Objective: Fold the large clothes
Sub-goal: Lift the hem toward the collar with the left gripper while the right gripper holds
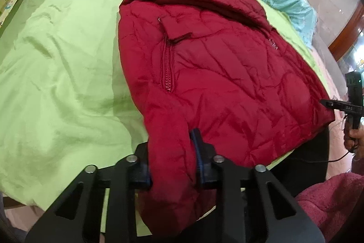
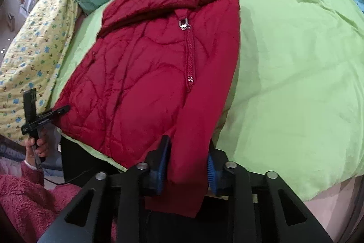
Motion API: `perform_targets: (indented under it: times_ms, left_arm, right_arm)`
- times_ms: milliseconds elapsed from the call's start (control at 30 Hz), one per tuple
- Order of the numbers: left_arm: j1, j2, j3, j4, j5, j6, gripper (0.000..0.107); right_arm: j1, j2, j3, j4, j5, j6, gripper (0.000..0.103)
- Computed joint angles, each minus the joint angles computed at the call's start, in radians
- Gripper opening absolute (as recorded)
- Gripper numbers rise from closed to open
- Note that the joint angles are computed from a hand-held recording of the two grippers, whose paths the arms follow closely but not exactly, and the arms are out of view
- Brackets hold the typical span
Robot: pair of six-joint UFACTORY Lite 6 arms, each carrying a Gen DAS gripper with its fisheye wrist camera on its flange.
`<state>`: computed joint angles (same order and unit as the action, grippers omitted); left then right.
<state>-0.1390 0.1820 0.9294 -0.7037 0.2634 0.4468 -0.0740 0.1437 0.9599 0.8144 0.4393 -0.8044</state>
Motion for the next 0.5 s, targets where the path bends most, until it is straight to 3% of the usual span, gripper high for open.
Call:
perform_targets:
  times_ms: [200,500]
  left_arm:
    - [0.013,-0.079,-0.031,-0.219,-0.005,0.200,0.017]
    - [0.051,-0.155,-0.023,-0.497,-0.007,0.445,0.015]
  right_arm:
    - [-0.068,-0.048,-0.021,0.322,0.109,-0.298,0.020]
    - [-0.119,-0.072,-0.010,0.605,0.207,-0.530,0.018]
